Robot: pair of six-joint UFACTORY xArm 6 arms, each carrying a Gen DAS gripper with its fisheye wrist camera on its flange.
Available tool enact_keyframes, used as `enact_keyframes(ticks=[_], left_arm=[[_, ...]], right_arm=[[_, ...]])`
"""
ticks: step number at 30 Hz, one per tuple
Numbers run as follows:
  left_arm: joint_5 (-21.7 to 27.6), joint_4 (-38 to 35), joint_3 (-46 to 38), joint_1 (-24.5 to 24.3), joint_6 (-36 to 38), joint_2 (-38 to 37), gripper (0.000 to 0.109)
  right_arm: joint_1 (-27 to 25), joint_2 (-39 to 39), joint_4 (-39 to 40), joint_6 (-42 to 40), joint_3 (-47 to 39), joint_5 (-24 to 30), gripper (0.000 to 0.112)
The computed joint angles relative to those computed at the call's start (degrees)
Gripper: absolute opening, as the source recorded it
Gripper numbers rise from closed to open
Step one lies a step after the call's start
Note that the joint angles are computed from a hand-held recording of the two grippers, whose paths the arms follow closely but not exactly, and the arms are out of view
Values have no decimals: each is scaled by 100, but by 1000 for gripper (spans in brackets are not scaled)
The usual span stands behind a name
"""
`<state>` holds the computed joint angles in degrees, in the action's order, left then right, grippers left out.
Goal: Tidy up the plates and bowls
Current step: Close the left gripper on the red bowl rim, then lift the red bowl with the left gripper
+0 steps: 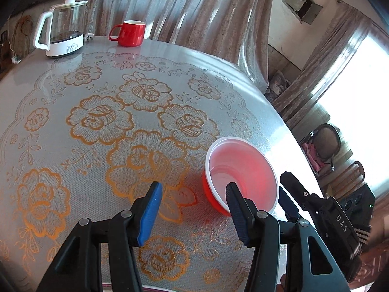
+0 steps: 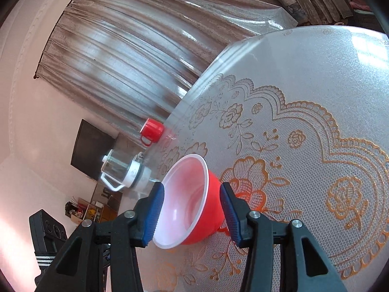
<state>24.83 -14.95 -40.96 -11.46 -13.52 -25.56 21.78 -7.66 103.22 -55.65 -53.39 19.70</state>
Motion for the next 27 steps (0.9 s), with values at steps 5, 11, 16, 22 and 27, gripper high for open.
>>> enact_keyframes(ticks=[5,11,16,22,27], left_arm=[[4,-30,-178,-98,117,226,51],[96,301,-361,-255,35,538,20],[75,160,-304,-298,44,521,18],[125,459,-122,-406,-237,260,18],[197,720,81,-490,-471,-14,18]], right_arm=[[43,70,-73,18,-47,-109,42],[163,125,-128,-198,-101,-320,13],[244,168,-376,-45,-121,-524,9],[293,61,-743,323,-40,-657,9],[330,-120,-1049,671,137,-667,9]])
